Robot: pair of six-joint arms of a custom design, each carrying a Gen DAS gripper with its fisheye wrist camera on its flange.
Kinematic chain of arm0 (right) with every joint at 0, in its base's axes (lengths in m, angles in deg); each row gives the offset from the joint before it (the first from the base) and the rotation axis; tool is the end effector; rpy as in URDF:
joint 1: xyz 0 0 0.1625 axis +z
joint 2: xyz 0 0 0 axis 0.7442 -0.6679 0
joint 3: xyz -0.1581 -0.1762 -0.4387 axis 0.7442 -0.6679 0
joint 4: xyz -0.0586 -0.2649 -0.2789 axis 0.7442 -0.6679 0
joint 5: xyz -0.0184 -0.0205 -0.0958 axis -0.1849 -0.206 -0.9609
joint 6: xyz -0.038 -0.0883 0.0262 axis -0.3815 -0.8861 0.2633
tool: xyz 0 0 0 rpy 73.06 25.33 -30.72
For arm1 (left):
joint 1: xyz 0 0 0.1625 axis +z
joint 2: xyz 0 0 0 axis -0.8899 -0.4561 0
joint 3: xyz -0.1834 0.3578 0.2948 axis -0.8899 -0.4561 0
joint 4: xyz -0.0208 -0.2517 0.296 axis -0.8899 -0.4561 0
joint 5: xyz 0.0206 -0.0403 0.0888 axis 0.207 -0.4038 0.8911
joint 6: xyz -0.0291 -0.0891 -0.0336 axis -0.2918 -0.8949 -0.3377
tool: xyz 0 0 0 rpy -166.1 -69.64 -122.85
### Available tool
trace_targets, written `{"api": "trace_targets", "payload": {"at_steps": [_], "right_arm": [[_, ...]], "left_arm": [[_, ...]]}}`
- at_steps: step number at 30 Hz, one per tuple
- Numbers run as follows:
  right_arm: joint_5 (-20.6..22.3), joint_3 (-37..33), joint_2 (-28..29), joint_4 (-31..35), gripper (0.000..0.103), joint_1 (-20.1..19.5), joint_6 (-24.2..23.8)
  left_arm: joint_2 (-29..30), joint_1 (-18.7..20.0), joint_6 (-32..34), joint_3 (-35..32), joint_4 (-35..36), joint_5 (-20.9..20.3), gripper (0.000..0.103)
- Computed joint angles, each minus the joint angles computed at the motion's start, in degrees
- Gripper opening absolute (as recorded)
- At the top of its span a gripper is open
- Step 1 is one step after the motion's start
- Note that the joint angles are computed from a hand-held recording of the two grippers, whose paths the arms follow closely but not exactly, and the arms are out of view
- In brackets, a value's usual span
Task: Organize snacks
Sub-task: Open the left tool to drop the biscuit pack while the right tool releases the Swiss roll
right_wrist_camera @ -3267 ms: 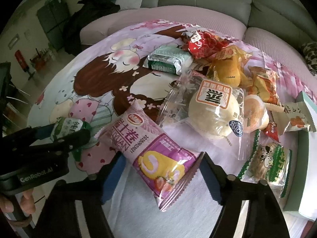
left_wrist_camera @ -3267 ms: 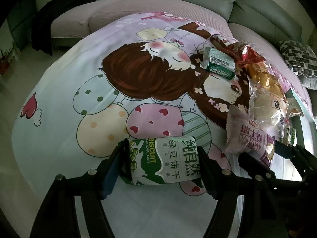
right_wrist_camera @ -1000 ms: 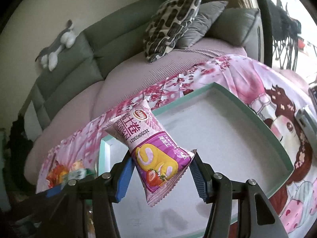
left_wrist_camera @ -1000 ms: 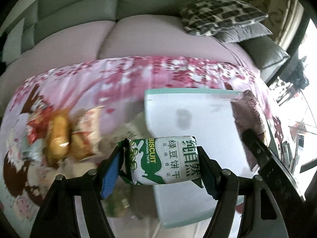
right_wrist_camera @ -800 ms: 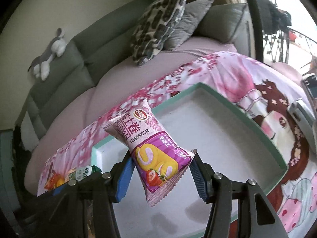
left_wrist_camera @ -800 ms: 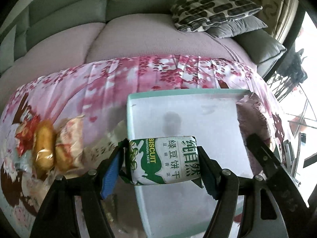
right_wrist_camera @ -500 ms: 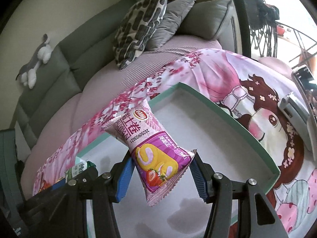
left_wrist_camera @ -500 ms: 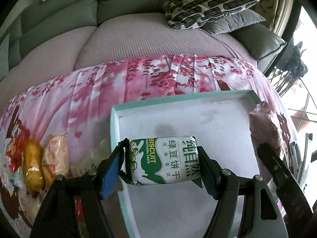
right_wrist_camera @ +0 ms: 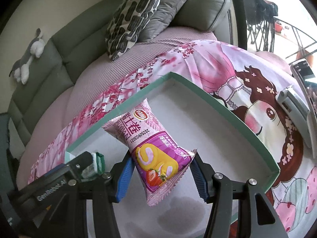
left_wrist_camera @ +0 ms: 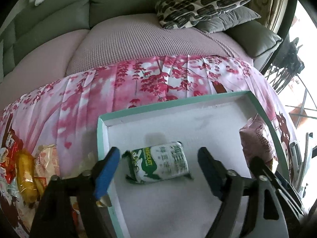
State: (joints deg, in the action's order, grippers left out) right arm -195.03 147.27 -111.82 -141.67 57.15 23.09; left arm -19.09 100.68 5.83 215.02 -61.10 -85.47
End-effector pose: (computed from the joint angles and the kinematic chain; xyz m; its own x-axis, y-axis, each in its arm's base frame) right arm 0.2023 -0.4413 0.1637 -0.8926 0.0859 0.4426 -0.1938 0.8133 -0.5487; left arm -0.2528 -0.4652 0.1410 -0.7422 -0.1953 -0.6411 0.2165 0.8354 -0.5052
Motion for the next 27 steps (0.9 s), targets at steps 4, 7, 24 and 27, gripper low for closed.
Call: {"api": "trace_targets", "payload": {"at_steps": [4, 7, 24, 27], "right_arm": [[-0.83, -0.20, -0.30, 1.70, 0.060, -0.10, 0.88], [-1.41, -0.71, -0.45, 3.74, 0.063, -0.17, 1.49], [-4.32, -1.90, 0.78, 5.01, 0.103, 2.62, -2.88], [-4.53, -2.22, 1.01, 6.54, 0.103, 2.82, -3.46]], "left_arm": [[-1.21, -0.78, -2.58, 0.26, 2.55, 0.56, 0.086], [-2.28, -1.68, -5.35, 0.46, 5.34, 0.93, 0.087], [-8.38, -5.69, -23.79, 2.72, 21.92, 6.04, 0.102], [-8.98, -5.40, -25.93, 2.89, 23.24, 5.61, 0.102]]}}
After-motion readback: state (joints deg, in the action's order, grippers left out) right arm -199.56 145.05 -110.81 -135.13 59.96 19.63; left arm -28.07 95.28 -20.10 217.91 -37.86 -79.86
